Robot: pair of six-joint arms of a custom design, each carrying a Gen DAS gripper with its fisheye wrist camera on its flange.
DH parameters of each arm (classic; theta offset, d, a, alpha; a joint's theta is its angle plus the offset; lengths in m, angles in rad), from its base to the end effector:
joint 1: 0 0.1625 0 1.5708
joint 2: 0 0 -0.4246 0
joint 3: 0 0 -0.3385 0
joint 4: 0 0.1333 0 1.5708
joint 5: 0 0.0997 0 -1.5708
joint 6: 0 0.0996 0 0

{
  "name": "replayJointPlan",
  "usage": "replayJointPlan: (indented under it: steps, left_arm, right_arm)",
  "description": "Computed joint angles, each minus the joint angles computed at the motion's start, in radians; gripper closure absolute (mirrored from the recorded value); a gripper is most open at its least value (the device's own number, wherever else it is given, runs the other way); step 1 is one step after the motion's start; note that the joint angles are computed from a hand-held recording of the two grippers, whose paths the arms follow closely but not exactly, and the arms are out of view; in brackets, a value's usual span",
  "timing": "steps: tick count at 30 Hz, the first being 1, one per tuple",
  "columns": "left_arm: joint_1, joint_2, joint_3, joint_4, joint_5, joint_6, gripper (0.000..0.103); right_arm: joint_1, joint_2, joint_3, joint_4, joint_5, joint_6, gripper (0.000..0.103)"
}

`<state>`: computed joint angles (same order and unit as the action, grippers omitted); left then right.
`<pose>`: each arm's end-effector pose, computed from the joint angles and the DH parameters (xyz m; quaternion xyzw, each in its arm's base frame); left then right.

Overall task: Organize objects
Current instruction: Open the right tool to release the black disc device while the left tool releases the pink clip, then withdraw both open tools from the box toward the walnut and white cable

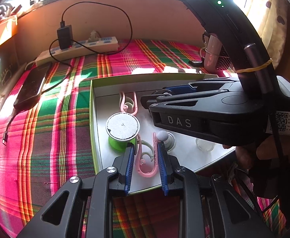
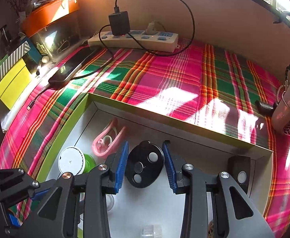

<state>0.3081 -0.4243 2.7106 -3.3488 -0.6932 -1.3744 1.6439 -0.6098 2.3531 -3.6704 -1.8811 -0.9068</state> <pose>-0.1470 -0.2670 -0.0223 0.0577 0.8808 -0.3414 0.3230 0.1330 -0.4079 0.0181 0.4334 -0.8708 0.0985 0.2099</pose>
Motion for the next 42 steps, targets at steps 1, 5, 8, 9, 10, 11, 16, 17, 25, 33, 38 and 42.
replayJointPlan:
  steps: [1,5,8,9,10,11,16,17,25,33,38,42]
  left_arm:
    - [-0.002,-0.001,0.000,0.004,-0.002,-0.006,0.081]
    - [-0.011,-0.013,0.000,0.036,-0.004,-0.025,0.079]
    - [-0.020,-0.021,-0.001,0.059,-0.006,-0.040,0.075]
    - [-0.022,-0.026,-0.002,0.072,-0.006,-0.046,0.075]
    - [-0.024,-0.030,-0.001,0.083,-0.007,-0.055,0.074]
    - [-0.027,-0.033,0.000,0.088,-0.008,-0.061,0.074]
    - [-0.050,-0.047,0.008,0.127,-0.013,-0.105,0.074]
    - [-0.055,-0.050,0.009,0.135,-0.013,-0.114,0.074]
    - [-0.096,-0.075,0.008,0.213,-0.022,-0.173,0.074]
    - [-0.144,-0.093,0.012,0.279,-0.035,-0.246,0.074]
    - [-0.177,-0.101,0.016,0.318,-0.046,-0.299,0.074]
    - [-0.196,-0.105,0.020,0.336,-0.054,-0.325,0.074]
  right_arm:
    - [0.000,-0.002,0.001,0.000,0.000,0.001,0.065]
    - [0.004,-0.005,0.008,-0.015,0.003,0.003,0.065]
    - [0.006,-0.013,0.019,-0.024,0.010,0.003,0.065]
    - [0.007,-0.014,0.023,-0.029,0.012,0.003,0.065]
    - [0.007,-0.016,0.027,-0.033,0.013,0.002,0.065]
    - [0.007,-0.018,0.031,-0.039,0.013,0.001,0.065]
    - [0.005,-0.031,0.055,-0.068,0.020,0.000,0.065]
    - [0.004,-0.035,0.061,-0.073,0.024,0.001,0.065]
    - [-0.011,-0.078,0.119,-0.118,0.052,0.004,0.065]
    - [-0.036,-0.108,0.180,-0.181,0.074,0.002,0.065]
    - [-0.067,-0.125,0.231,-0.239,0.100,-0.007,0.065]
    - [-0.089,-0.136,0.267,-0.276,0.112,-0.016,0.065]
